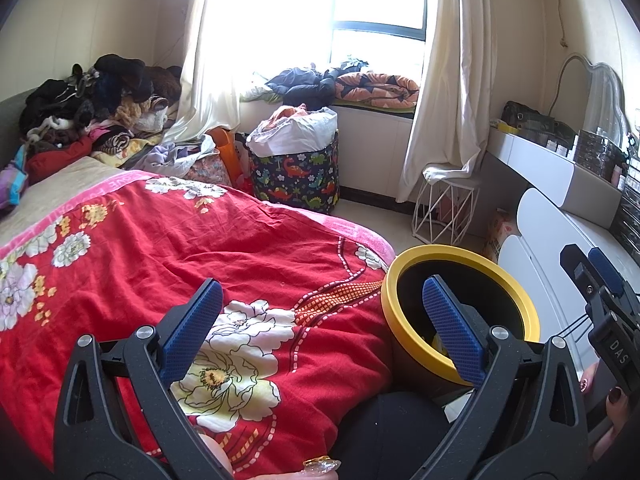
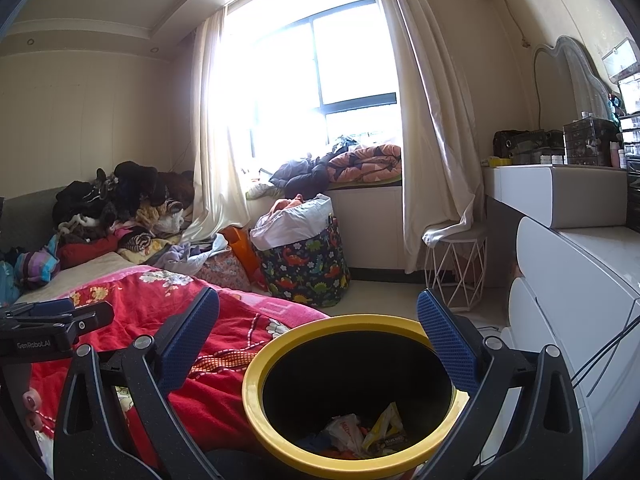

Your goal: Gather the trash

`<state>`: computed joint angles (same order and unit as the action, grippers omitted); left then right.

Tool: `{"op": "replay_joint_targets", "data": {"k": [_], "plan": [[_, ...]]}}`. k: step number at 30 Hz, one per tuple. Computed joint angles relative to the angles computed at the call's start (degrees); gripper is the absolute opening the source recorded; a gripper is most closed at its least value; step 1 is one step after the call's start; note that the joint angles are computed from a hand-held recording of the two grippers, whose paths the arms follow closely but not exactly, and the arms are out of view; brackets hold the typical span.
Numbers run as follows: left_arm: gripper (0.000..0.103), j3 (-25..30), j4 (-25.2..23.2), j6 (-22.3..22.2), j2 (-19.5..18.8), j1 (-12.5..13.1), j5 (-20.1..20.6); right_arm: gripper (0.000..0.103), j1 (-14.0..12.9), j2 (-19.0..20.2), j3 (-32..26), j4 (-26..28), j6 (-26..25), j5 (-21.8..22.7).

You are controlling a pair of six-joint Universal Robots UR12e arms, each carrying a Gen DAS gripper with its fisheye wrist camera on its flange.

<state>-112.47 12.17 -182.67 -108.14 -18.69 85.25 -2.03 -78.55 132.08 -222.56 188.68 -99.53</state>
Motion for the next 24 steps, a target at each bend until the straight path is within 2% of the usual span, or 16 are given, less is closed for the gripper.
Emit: {"op": "replay_joint_targets", "data": {"k": [9, 13, 15, 17, 20, 22, 23, 24], "plan": [[0.092, 0.04, -0.67, -0.64, 0.10, 0.74, -0.46, 0.096, -0.90, -0.29, -0.08, -0.62, -0.03, 0.77], [0.092, 0.19, -3.40, -4.15, 0.85, 1.96, 0.58, 0.097, -0.88, -0.47, -1.75, 2.37, -1.36, 3.91], [0.092, 0.21, -5.05, -6.59, 1.28, 2.48, 2.39, 0.097, -0.61, -0.38, -3.32, 4.60, -1.54, 7.54], [0.092, -0.22, -6.37, -8.96, 1.85, 3.84, 5.93, 0.097, -0.02, -0.02, -5.51, 7.95, -1.22, 12.32], [0.092, -1.59, -6.16, -12.11, 2.63, 6.56, 13.54, 0.097, 1.56, 1.17, -10.25, 16.57, -1.12, 22.33], [0.092, -2.87, -8.35, -15.55, 3.57, 9.36, 19.41, 0.097, 3.44, 3.36, -14.31, 22.31, -2.24, 30.16], [0.092, -3.34, -9.73, -17.02, 3.94, 10.52, 21.35, 0.097, 4.31, 4.20, -15.99, 25.38, -3.24, 32.68], [0.092, -3.78, -11.50, -18.51, 4.26, 11.75, 23.55, 0.097, 5.70, 5.44, -18.47, 30.84, -5.46, 35.81]]}}
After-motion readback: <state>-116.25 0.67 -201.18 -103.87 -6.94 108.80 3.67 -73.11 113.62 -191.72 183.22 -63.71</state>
